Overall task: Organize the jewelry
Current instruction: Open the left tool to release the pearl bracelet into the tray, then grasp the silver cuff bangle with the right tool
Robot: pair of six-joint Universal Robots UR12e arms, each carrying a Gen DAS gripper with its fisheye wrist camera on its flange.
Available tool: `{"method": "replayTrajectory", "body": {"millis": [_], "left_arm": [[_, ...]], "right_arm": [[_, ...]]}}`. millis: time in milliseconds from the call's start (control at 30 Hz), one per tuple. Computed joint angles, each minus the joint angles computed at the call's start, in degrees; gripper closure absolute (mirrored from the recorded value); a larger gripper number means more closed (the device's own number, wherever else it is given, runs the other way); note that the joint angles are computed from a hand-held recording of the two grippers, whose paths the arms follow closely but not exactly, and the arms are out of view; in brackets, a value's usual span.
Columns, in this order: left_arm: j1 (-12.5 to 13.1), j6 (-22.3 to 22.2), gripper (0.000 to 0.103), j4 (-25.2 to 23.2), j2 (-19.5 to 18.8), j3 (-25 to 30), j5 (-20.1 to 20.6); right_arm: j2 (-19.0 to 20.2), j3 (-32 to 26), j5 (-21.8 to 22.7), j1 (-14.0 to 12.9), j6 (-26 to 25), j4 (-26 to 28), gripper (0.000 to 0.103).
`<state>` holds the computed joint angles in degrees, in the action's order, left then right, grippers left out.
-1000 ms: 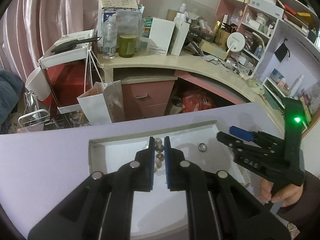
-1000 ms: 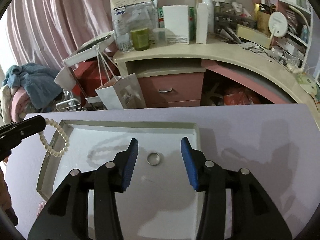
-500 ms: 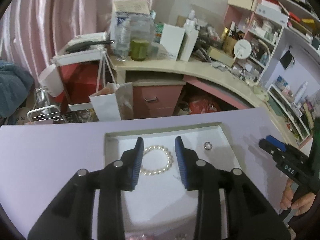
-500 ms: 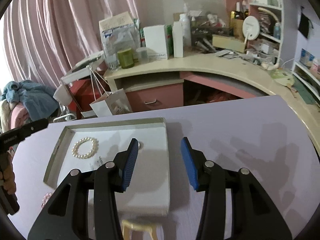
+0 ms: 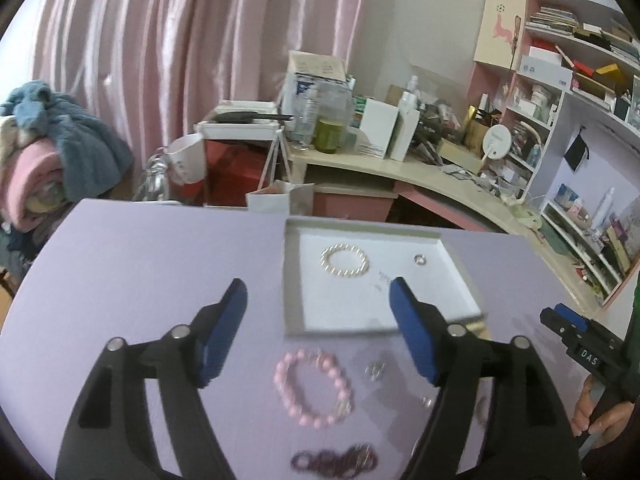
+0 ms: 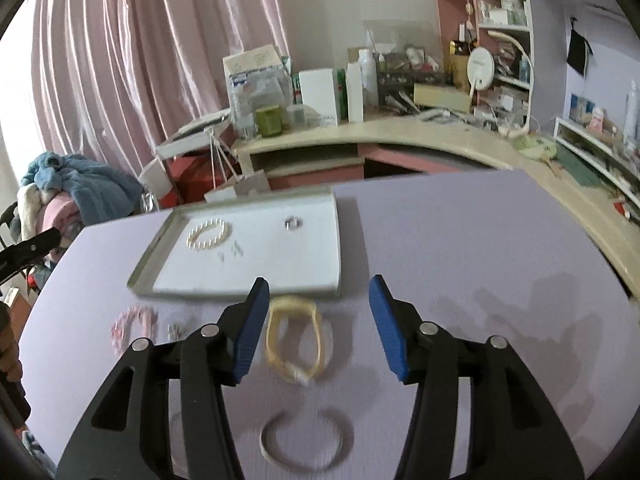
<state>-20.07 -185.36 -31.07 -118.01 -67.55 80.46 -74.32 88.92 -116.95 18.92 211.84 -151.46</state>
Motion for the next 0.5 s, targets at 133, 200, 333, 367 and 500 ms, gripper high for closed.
{"method": "replayTrajectory", "body": {"millis": [133,200,333,367,500], "left_arm": [[-0.2,-1.1,0.018,3.0,3.7,-7.0,1.7],[-0.2,-1.8,0.016,4.0,5.0,-9.4,2.3],[-0.1,-3.9,0.012,5.5,7.7,-14.5,3.2],[0.0,-4.2,0.011,5.8,8.2,-15.4,3.3],[0.1,-5.2,0.009,6.8,9.8,-18.2,4.2]], "right_arm": [[-1.1,2.7,0.1,1.3,1.8,0.6,0.047],[-1.5,3.8,-0.1,1.8,2.4,0.4,0.042],[-2.0,5.4,-0.5,2.9,4.1,1.4,0.029],[-2.0,5.7,-0.5,3.1,4.5,1.9,0.026],[-1.9,6.4,0.0,3.6,7.1,4.2,0.023]]}}
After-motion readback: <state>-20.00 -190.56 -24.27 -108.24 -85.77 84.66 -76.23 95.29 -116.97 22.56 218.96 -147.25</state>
